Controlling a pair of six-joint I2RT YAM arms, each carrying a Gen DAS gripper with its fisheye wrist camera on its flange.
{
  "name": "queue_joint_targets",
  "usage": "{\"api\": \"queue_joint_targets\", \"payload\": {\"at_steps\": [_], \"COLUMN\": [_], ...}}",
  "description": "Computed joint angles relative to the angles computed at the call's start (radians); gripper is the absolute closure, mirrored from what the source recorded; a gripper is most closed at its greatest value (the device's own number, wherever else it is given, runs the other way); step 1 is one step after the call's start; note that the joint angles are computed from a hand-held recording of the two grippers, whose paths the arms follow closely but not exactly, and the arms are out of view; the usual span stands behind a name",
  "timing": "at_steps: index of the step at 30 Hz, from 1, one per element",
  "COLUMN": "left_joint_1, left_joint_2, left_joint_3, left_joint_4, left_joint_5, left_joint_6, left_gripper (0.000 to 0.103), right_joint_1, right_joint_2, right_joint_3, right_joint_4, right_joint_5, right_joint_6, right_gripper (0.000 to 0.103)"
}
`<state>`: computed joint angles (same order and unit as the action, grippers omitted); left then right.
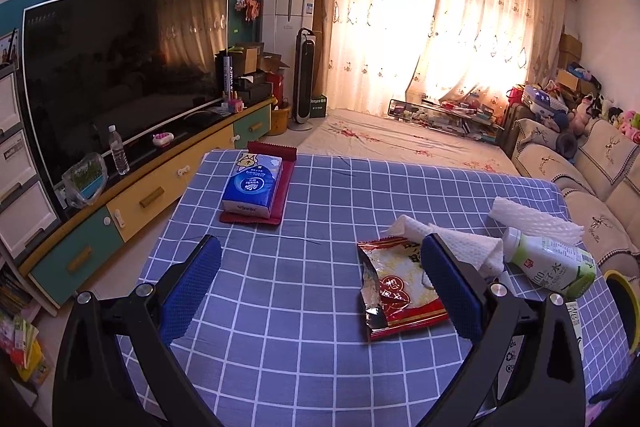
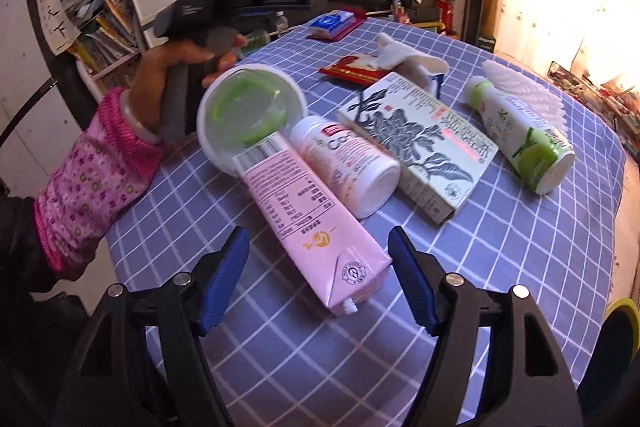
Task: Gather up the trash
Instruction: 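Grasp the pink milk carton with the right gripper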
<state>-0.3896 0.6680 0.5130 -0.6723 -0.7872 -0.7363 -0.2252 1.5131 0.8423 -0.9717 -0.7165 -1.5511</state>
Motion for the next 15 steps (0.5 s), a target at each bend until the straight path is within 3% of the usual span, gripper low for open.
{"api": "queue_joint_targets", "payload": {"at_steps": [4,10,15], "left_joint_1": [-0.001,-0.007,-0.006], "left_joint_2": [-0.002,-0.005,-0.003], "left_joint_3": [-0.004,-0.004,-0.006], "left_joint_4": [0.005,0.003,0.009], "left_joint_5": [-0.005,-0.002,0.007], "left_joint_6": [0.008,0.004,0.009], "left_gripper": [0.005,0.005,0.005], "right_joint_1": [-0.008,0.088,0.062], "right_joint_2": [-0.038,-0.061,-0.048], "right_joint_3": [-0.028,-0.121,-0.121], "right_joint_4": [-0.045,0.162,0.148], "right_joint_5": [0.033,0.096,0.092], "right_joint_6": [-0.058,0.107,0.085], "right_gripper": [0.042,0.057,0.064]}}
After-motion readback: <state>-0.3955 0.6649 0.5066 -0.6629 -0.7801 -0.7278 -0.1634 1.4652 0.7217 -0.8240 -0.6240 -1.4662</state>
